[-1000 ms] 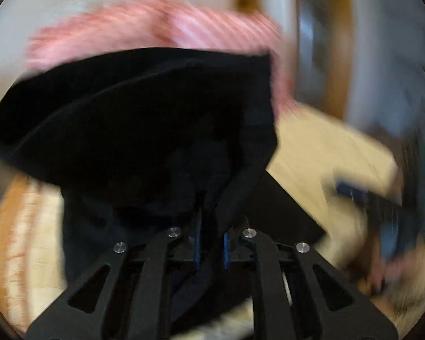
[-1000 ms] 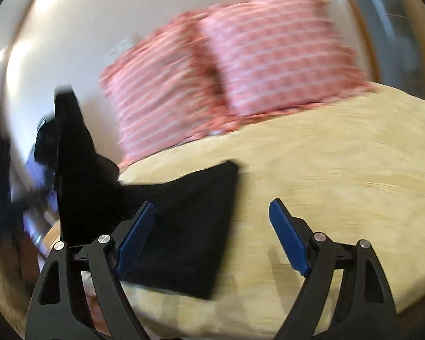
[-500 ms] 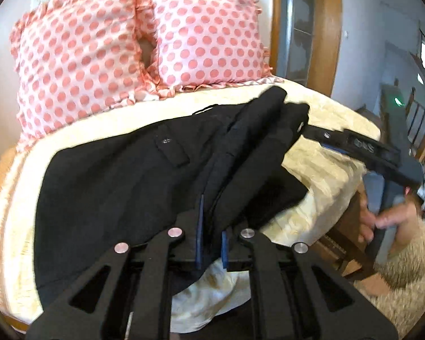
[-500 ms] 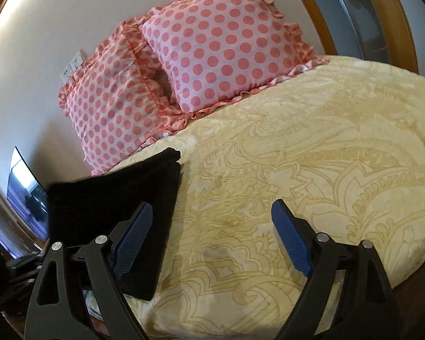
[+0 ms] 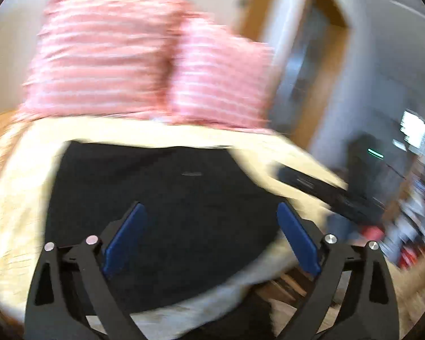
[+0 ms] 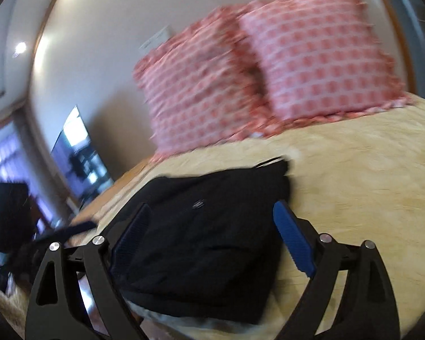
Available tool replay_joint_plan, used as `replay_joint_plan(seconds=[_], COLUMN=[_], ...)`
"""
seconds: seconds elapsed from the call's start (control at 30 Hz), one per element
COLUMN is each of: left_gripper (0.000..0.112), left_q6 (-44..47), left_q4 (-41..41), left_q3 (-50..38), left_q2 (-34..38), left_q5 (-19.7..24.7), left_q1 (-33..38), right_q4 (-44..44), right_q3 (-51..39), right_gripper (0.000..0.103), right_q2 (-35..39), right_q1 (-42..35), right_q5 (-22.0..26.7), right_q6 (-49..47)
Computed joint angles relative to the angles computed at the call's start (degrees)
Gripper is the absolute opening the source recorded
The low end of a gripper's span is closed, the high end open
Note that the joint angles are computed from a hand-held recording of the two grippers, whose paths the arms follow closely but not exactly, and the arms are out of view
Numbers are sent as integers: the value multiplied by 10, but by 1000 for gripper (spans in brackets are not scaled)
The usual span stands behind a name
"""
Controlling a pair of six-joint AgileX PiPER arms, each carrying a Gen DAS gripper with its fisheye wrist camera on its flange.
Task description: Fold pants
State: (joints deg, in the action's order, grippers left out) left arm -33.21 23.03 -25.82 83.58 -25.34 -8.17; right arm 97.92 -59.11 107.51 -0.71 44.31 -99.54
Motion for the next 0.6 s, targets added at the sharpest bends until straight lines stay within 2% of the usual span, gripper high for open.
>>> replay_joint_plan(seconds=[0.13,0.17,0.23,0.27,0.3,0.37,0.5,0.6], left_gripper=[94,94,96,98,98,100,100,100], left_q6=[162,169,163,165,159,116,-13,-68], left_q4=[-212,-230,-226,-226,-219,-178,-39,28], left_q3=[-47,-64,-60,-62,-66,-70,-43,-29], left_q2=[63,90,106,107,110,120,109,108], left_q5=[91,108,83,86,89,76,40,7], left_q1=[10,17,18,17,17,23,55,78], right_q4=[-176,-193,-206,-193,-191,-245,-377,-394], right_q3=[-71,-69,-85,-96,-119,-178,-329,-350], right_gripper=[93,93,92,92,92,90,67,65], right_q2=[48,35,38,43,55,85,184,198], right_q1=[43,46,36,25,13,5,3,10], right_q5=[-75,-87,-67,-53,-50,-55,-5,-11], right_q6=[169,177,207,218,251,357,546,561])
